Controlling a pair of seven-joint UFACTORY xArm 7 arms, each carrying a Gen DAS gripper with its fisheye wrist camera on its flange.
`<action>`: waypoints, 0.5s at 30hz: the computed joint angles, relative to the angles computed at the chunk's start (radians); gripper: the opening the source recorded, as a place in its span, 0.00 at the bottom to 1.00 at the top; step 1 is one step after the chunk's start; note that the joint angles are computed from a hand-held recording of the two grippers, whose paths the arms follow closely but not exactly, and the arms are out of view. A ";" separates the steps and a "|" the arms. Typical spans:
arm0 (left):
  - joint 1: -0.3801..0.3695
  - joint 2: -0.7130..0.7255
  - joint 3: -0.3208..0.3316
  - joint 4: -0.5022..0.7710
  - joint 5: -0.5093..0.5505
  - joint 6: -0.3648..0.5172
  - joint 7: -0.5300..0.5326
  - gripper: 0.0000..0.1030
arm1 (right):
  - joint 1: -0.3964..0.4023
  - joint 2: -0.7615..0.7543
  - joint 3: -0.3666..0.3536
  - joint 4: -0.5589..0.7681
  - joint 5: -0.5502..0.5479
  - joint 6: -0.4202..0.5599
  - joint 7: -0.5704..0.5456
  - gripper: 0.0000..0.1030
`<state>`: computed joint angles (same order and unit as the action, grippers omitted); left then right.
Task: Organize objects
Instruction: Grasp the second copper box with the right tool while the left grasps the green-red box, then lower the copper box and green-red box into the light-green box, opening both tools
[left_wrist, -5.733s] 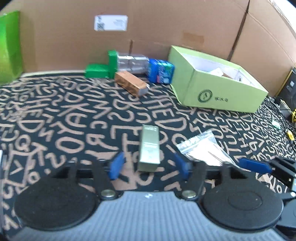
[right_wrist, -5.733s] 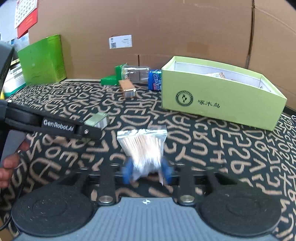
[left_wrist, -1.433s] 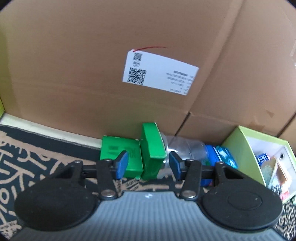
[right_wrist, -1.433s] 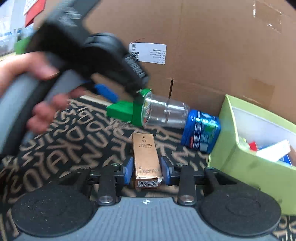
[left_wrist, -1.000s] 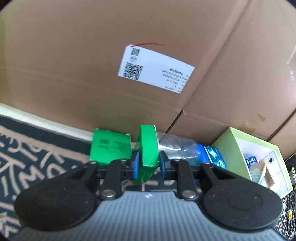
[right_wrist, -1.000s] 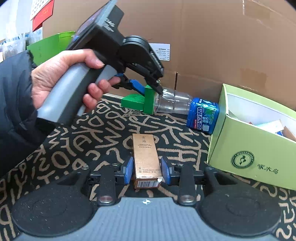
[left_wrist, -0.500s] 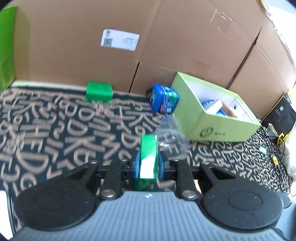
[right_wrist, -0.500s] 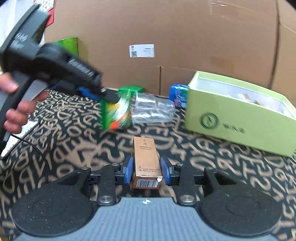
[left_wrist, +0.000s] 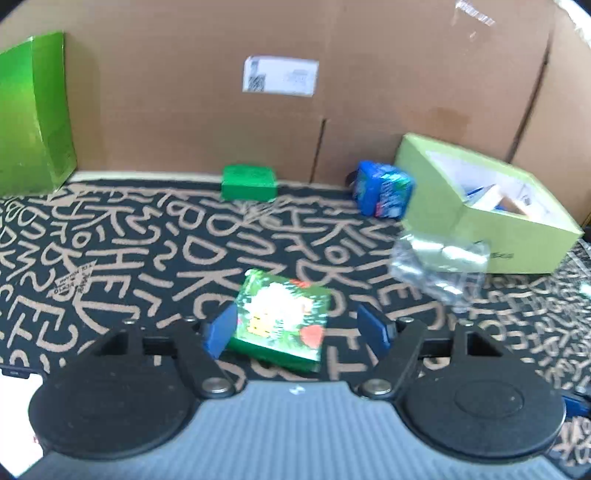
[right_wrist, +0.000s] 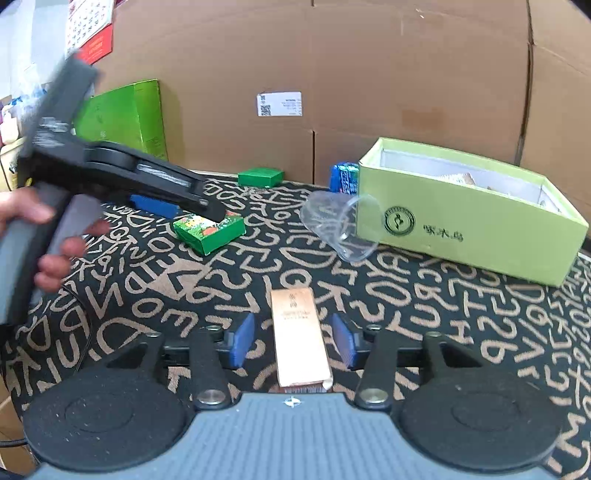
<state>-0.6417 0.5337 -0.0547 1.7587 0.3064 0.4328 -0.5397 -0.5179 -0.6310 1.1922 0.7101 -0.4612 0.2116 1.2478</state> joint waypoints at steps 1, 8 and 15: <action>-0.026 0.002 0.035 0.003 0.037 0.010 -0.030 0.73 | -0.001 0.003 0.001 0.003 -0.003 0.003 -0.005 0.50; -0.028 0.022 0.047 0.030 0.122 0.026 -0.036 0.85 | -0.048 0.041 0.029 0.019 -0.009 0.010 -0.006 0.54; -0.004 0.064 0.009 0.084 0.030 0.064 0.100 0.66 | -0.097 0.062 0.078 0.030 0.006 0.006 -0.010 0.53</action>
<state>-0.6461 0.5972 -0.0456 1.8431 0.3369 0.4966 -0.4402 -0.6147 -0.5691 1.2701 0.7406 -0.4552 0.2180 1.2375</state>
